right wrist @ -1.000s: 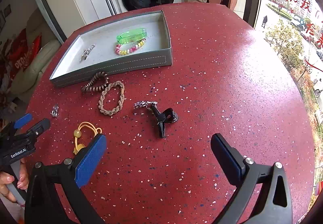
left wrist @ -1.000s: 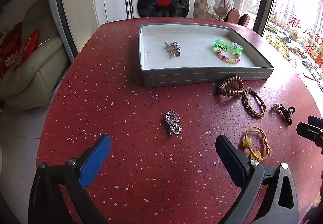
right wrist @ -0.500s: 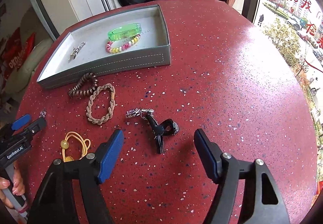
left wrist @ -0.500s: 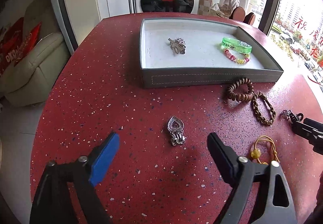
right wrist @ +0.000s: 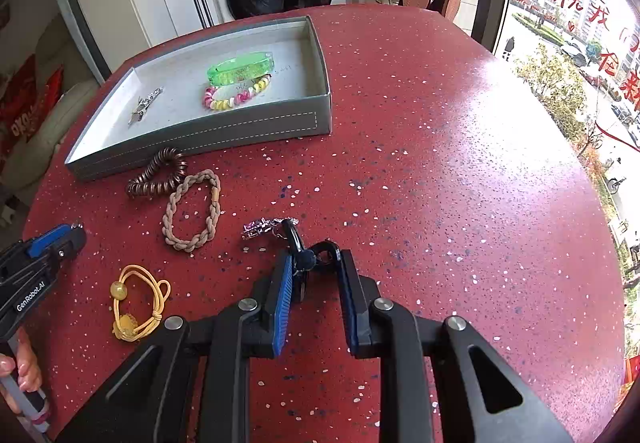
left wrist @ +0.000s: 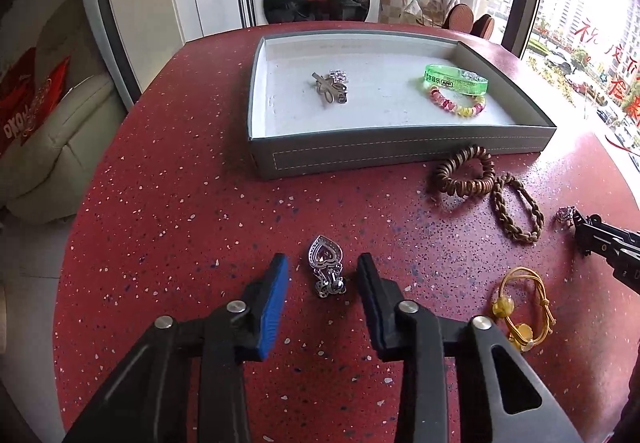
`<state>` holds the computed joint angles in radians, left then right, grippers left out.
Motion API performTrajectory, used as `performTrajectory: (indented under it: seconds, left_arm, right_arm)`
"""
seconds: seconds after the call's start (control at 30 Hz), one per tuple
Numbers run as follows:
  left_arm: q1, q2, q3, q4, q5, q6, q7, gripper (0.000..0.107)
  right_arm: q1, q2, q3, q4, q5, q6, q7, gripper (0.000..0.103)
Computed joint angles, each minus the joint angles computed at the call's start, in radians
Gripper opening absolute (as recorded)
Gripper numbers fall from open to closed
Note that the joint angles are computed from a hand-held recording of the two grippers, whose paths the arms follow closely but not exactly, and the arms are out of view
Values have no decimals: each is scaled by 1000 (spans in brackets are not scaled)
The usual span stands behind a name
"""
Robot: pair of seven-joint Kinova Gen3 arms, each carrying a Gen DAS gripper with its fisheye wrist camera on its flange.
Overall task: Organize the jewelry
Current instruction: 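Grasp the heart pendant with the left tool while the right tool grasps the black claw clip, then lower the pendant and claw clip into the tray and open both tools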
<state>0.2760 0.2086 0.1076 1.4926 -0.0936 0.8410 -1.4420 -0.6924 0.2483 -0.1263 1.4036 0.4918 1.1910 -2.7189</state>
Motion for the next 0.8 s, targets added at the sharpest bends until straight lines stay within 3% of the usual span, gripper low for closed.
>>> performTrajectory:
  seconds: [0.03,0.07,0.17,0.53,0.8]
  left_arm:
    - [-3,-1,2,1,5,-2,-9,45]
    - [-2,-3,3,3,5,-5,-16,34]
    - [-20,-6,10,6,38,-7,-54,34]
    - [-145,-61,11,34,307,9,-266,34]
    - [-143,-62,9,-34,323,40,-284,34]
  right_arm:
    - [0,-4,0,3,0,-2,-3,24]
    - [2,-10,-1,9,-2,-8,-6,24]
    - [6,-32,-6,28,-6,-20,-20,24]
    - [31,-87,-38,45,-23,-70,-13,24]
    - [48,-55,-32,-56,-48,-79,78,24]
